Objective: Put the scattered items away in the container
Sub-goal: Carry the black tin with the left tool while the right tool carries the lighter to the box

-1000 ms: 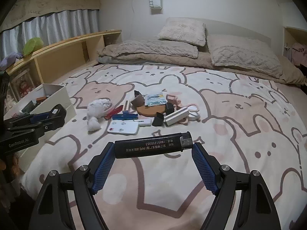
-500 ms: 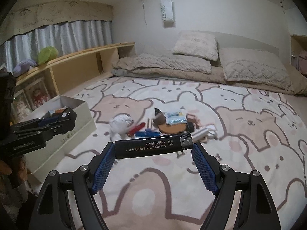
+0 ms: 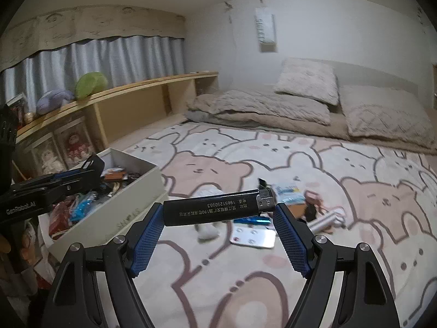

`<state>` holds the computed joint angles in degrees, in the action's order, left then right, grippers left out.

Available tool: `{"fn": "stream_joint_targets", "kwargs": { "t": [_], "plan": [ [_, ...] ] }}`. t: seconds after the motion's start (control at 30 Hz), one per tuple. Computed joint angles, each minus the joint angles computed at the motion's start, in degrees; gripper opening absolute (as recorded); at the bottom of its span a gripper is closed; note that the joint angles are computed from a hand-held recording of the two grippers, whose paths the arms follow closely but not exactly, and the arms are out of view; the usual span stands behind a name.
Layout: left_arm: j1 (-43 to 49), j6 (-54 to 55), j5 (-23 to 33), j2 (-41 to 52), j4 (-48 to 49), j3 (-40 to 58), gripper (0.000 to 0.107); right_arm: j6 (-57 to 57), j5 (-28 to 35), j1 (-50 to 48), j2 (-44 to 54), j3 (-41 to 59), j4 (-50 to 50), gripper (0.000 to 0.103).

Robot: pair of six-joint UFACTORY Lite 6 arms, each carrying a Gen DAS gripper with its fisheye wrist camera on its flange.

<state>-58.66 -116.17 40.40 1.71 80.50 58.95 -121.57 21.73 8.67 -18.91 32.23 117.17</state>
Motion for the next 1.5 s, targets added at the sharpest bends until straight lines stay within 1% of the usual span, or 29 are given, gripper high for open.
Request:
{"fn": "stream_joint_targets", "kwargs": {
  "t": [0.2, 0.3, 0.43, 0.63, 0.8, 1.0, 1.07, 1.23, 1.3, 1.4, 1.5],
  "plan": [
    [1.36, -0.30, 0.65, -7.34, -0.57, -7.29, 0.050, -4.37, -2.06, 7.76, 0.65, 1.58, 6.35, 0.081],
    [1.72, -0.22, 1.40, -10.94, -1.32, -10.73, 0.050, -11.13, -4.19, 13.13, 1.37, 1.73, 13.97, 0.081],
    [3.10, 0.27, 1.57, -15.83, -2.29, -15.04, 0.050, -17.53, -5.80, 19.06, 4.11, 3.43, 21.68, 0.081],
    [4.93, 2.09, 3.24, -24.13, -4.48, -21.56, 0.050, -22.30, -7.03, 24.74, 7.84, 7.09, 27.88, 0.081],
    [7.41, 4.84, 4.44, -31.17, -6.92, -26.60, 0.050, -21.56, -7.54, 27.84, 10.88, 10.41, 28.02, 0.081],
    [12.14, 8.11, 2.60, -38.84, -9.52, -31.88, 0.050, -22.40, -7.80, 31.07, 13.64, 12.72, 29.78, 0.081],
    [13.95, 9.43, 1.89, -40.55, -10.13, -33.14, 0.050, -20.32, -7.79, 31.89, 14.60, 13.58, 27.87, 0.081],
    [17.95, 12.37, -0.76, -41.58, -11.03, -34.52, 0.050, -16.69, -8.01, 33.63, 17.50, 16.08, 23.92, 0.081],
    [19.71, 13.23, -2.52, -41.17, -10.84, -34.77, 0.050, -12.99, -7.74, 33.84, 19.11, 17.47, 19.63, 0.081],
    [20.51, 12.99, -3.72, -41.05, -10.30, -35.48, 0.050, -8.40, -8.64, 34.18, 22.10, 20.64, 12.98, 0.081],
    [22.04, 12.48, -5.72, -41.14, -9.75, -36.57, 0.050, -12.48, -12.40, 35.47, 25.51, 24.85, 12.91, 0.081]
  ]
}}
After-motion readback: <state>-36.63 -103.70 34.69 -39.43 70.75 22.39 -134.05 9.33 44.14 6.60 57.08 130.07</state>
